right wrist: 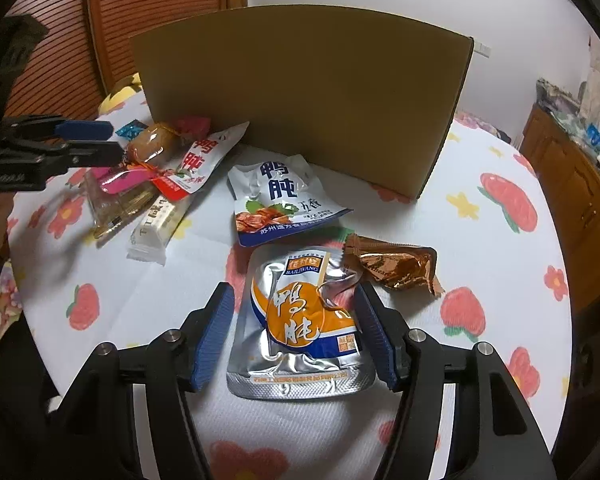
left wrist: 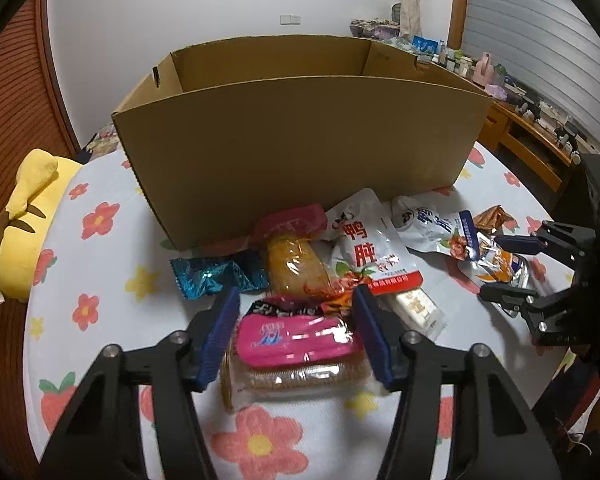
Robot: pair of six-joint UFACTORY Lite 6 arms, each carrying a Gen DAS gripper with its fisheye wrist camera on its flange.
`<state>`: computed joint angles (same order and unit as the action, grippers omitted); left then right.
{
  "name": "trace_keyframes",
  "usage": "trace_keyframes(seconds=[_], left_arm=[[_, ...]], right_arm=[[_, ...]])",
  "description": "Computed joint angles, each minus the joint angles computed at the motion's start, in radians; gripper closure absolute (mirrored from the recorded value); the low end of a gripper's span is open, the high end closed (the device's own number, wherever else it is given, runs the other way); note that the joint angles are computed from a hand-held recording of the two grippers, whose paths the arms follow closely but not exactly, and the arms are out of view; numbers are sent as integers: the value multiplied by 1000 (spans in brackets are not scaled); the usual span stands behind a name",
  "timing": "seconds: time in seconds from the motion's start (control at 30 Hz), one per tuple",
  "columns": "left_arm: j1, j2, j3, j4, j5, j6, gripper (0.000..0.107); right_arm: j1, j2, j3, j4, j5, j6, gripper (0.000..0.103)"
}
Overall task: Organize snacks
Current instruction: 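Move the right tool to the silver duck pouch while the left tool approaches the pink-wrapped bread, then grasp the pink-wrapped bread with the left gripper while the right gripper grasps the silver duck pouch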
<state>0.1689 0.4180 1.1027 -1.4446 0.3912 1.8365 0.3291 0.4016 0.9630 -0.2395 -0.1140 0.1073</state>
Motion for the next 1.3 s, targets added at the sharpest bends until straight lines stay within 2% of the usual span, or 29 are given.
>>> trace_keyframes(seconds=[0.33, 0.47, 0.6, 0.83, 0.93, 1.03, 1.3], left_arm=[[-66, 131, 165, 171, -64, -214, 58], [-104, 205, 250, 365, -109, -423, 52], [-115, 234, 280, 392, -117, -456, 52], [-103, 230, 255, 249, -122, -292, 66], [-81, 165, 158, 48, -115, -97, 67], [-44, 108, 96, -31, -76, -9, 67], [27, -49, -59, -70, 30, 69, 73]], right_arm=[[-1, -11, -24, 60, -24, -52, 39], [0, -12, -25, 68, -24, -59, 39], [0, -10, -23, 67, -25, -56, 39], [-1, -10, -25, 62, -26, -53, 39], [-1, -10, -25, 62, -26, -53, 39], [-2, -10, -25, 59, -27, -51, 39], [-2, -9, -25, 58, -27, -50, 39]])
